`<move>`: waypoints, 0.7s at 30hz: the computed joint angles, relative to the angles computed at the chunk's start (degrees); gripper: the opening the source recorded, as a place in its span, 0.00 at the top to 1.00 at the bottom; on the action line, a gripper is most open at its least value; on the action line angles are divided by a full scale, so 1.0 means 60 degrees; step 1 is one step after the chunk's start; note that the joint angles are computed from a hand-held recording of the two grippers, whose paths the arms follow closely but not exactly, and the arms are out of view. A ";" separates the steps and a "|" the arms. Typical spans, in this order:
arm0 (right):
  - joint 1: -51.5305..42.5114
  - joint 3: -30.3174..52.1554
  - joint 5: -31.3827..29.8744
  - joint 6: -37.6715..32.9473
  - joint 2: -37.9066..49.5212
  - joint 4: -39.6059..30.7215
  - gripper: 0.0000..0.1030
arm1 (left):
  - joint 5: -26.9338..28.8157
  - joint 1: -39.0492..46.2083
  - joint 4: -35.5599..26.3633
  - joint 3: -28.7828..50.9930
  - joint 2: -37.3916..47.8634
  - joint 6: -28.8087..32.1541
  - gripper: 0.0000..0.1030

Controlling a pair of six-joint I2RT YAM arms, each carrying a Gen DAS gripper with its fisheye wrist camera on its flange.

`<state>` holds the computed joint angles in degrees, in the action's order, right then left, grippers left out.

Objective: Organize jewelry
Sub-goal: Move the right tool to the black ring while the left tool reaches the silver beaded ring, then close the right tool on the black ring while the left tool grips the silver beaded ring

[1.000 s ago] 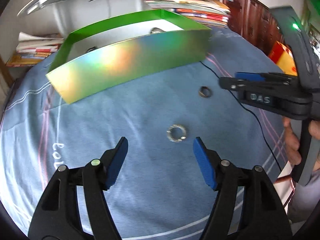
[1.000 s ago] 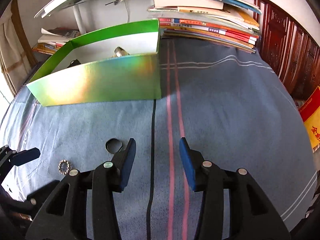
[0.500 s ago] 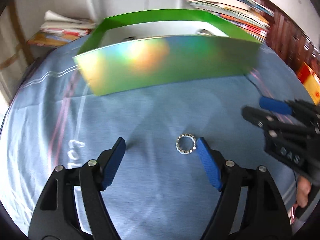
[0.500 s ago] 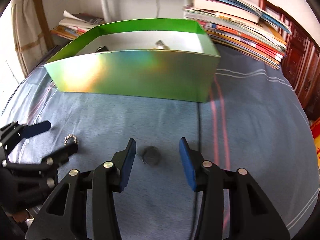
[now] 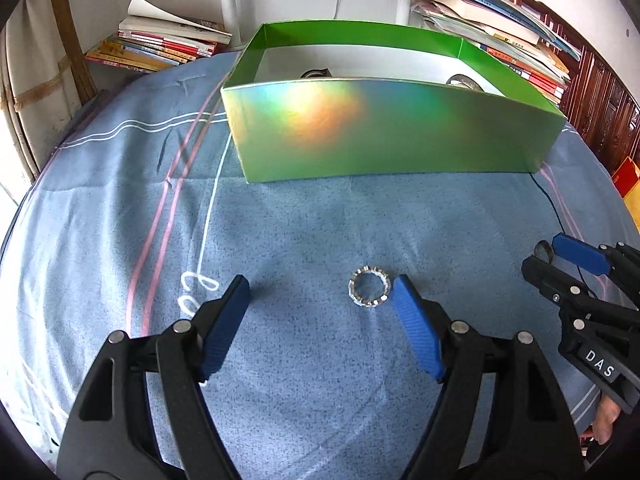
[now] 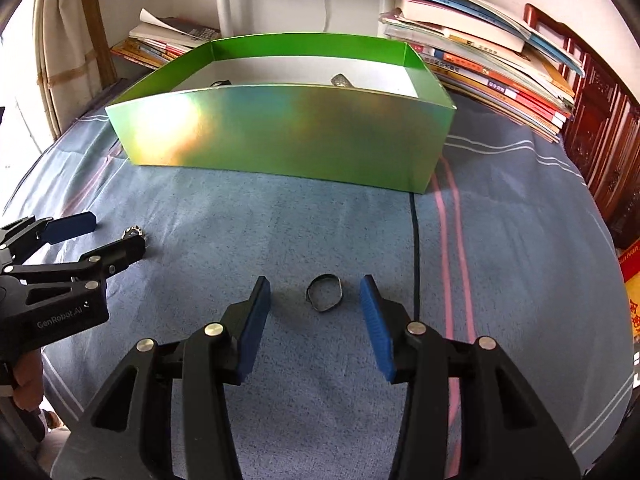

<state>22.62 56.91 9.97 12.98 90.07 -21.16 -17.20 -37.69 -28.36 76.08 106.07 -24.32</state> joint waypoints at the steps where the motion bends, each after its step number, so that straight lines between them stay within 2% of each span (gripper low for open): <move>1: 0.0015 -0.0008 0.0037 0.0045 0.0006 0.0037 0.55 | -0.0046 -0.0040 -0.0007 0.0001 0.0005 -0.0037 0.28; 7: 0.0062 -0.0059 0.0107 0.0182 0.0012 0.0201 0.57 | -0.0237 -0.0265 0.0051 -0.0001 0.0008 -0.0013 0.40; 11: 0.0142 -0.0089 0.0060 0.0219 -0.0036 0.0236 0.77 | -0.0357 -0.0382 0.0138 -0.0065 -0.0023 0.0064 0.45; 12: 0.0165 -0.0093 0.0050 0.0223 -0.0047 0.0226 0.79 | -0.0373 -0.0388 0.0154 -0.0094 -0.0044 0.0082 0.45; 21: 0.0401 -0.0274 -0.0378 0.0215 -0.0339 0.0071 0.77 | -0.0374 -0.0369 0.0219 -0.0162 -0.0068 0.0046 0.42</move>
